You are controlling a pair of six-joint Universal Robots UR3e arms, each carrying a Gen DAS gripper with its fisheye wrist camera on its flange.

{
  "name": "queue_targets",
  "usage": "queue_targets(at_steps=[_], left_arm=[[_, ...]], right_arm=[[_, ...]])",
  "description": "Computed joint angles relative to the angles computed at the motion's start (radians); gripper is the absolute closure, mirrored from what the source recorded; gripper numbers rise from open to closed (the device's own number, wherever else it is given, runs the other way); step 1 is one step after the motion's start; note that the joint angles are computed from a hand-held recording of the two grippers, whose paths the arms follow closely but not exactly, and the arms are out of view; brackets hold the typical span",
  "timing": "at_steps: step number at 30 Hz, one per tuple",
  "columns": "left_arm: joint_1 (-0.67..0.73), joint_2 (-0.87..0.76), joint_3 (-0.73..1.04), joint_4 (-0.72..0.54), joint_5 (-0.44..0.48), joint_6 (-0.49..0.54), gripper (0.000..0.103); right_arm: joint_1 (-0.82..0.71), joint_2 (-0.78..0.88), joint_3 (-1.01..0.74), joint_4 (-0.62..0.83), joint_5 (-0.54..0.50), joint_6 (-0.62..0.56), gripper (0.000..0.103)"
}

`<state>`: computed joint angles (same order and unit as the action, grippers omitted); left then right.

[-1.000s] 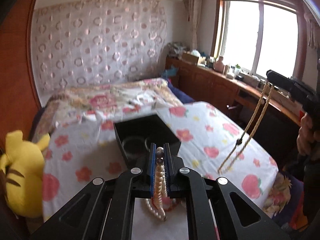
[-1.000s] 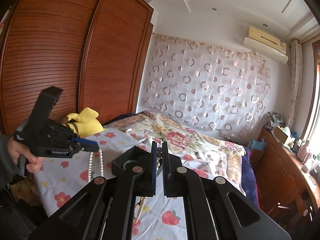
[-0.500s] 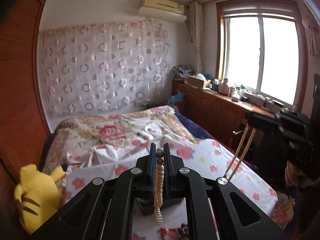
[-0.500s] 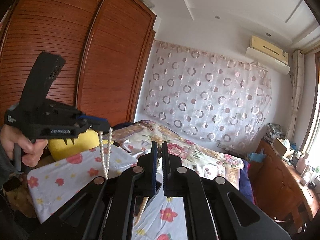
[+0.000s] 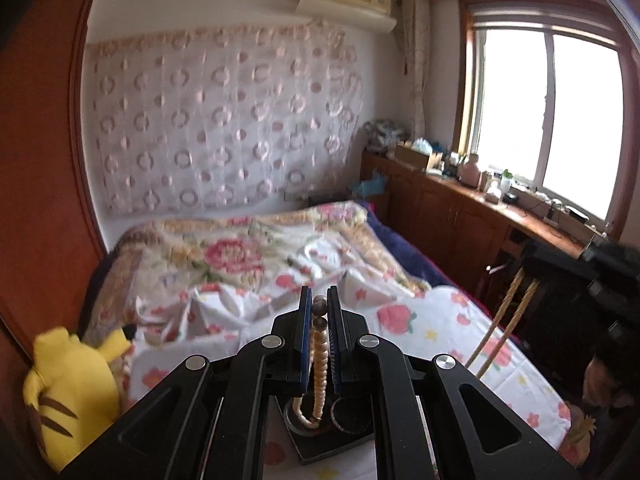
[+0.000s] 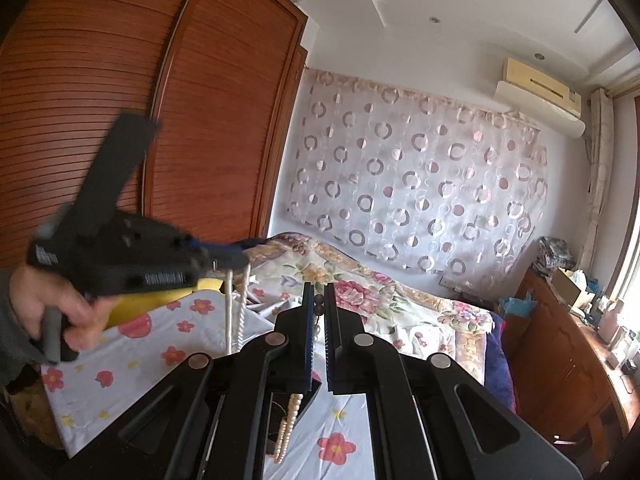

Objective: Organize jewelry
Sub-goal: 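Carry the pearl necklace into the box with the left tool while the right tool lowers its strand, then open both tools over the box and withdraw them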

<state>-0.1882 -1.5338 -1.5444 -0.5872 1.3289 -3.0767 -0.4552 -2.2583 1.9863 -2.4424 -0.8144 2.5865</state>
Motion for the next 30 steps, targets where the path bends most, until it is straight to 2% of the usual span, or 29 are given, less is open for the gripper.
queue_targets(at_steps=[8,17,22,27,29,30], left_arm=[[0.056,-0.049,-0.194,0.116,-0.050,-0.006,0.096],[0.067,-0.039,-0.334,0.191,-0.052,0.011,0.096],[0.075,0.003,-0.430,0.245,-0.059,0.020,0.096],[0.085,0.055,-0.513,0.274,-0.072,0.023,0.096],[0.087,0.083,-0.549,0.285,-0.072,0.025,0.093],[0.087,0.097,-0.569,0.295,-0.070,0.026,0.087]], right_arm=[[0.159,0.203,-0.066,-0.169,-0.154,0.095,0.098],[0.284,0.395,-0.111,-0.277,-0.278,0.119,0.098],[0.373,0.510,-0.081,-0.349,-0.386,0.120,0.098],[0.414,0.605,-0.057,-0.388,-0.447,0.124,0.098],[0.426,0.642,-0.049,-0.406,-0.463,0.128,0.098],[0.433,0.660,-0.050,-0.408,-0.473,0.130,0.098]])
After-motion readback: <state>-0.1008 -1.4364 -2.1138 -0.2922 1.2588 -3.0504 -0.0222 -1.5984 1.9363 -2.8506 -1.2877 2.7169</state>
